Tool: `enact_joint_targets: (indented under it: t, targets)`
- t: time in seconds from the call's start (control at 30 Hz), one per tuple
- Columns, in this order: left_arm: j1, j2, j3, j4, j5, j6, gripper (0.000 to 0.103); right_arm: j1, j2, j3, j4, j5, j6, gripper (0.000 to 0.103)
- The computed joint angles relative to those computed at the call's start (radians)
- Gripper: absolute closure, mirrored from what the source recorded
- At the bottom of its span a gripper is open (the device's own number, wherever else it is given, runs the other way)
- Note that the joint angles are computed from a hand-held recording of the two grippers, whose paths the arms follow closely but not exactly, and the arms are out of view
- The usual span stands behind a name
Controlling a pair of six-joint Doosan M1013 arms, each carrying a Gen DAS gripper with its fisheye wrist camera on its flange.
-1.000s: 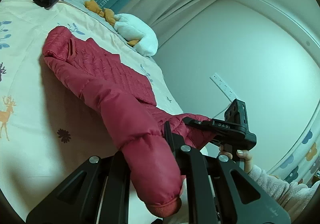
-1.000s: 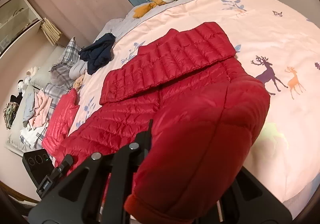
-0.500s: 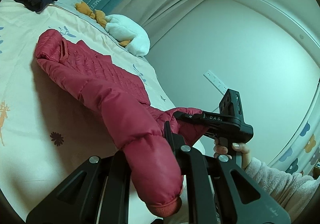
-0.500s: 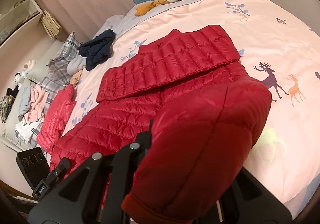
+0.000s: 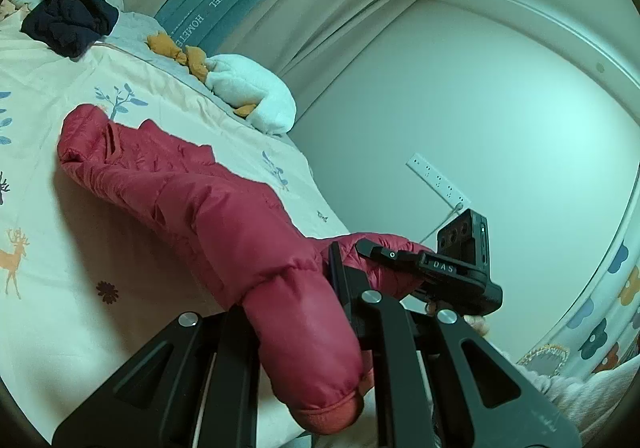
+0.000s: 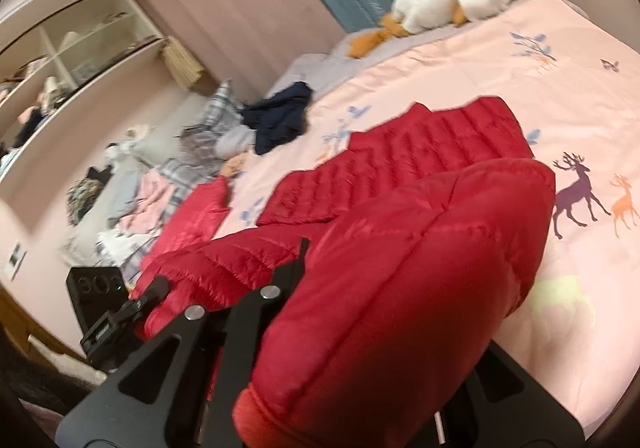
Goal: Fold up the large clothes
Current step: 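Lift the gripped hem with both tools and carry it toward the collar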
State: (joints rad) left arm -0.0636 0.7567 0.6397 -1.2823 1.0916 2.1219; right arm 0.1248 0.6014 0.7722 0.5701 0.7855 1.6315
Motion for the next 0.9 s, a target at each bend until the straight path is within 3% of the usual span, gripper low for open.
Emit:
enact_joint_targets:
  t: [0.37,0.63,0.9]
  targets:
    - [-0.017,-0.107,0.147,0.019,-0.085,0.021,0.091,-0.057,-0.100,0.210,0.406,-0.066,-0.348,0.093]
    - [-0.018,-0.147,0.205,0.042,-0.102,0.027,0.091,-0.091,-0.139,0.283,0.557,-0.020,-0.491,0.093]
    - [-0.011,-0.134,0.182,0.058,-0.093,-0.042,0.091,-0.107,-0.116,0.247,0.599,0.008,-0.537,0.092]
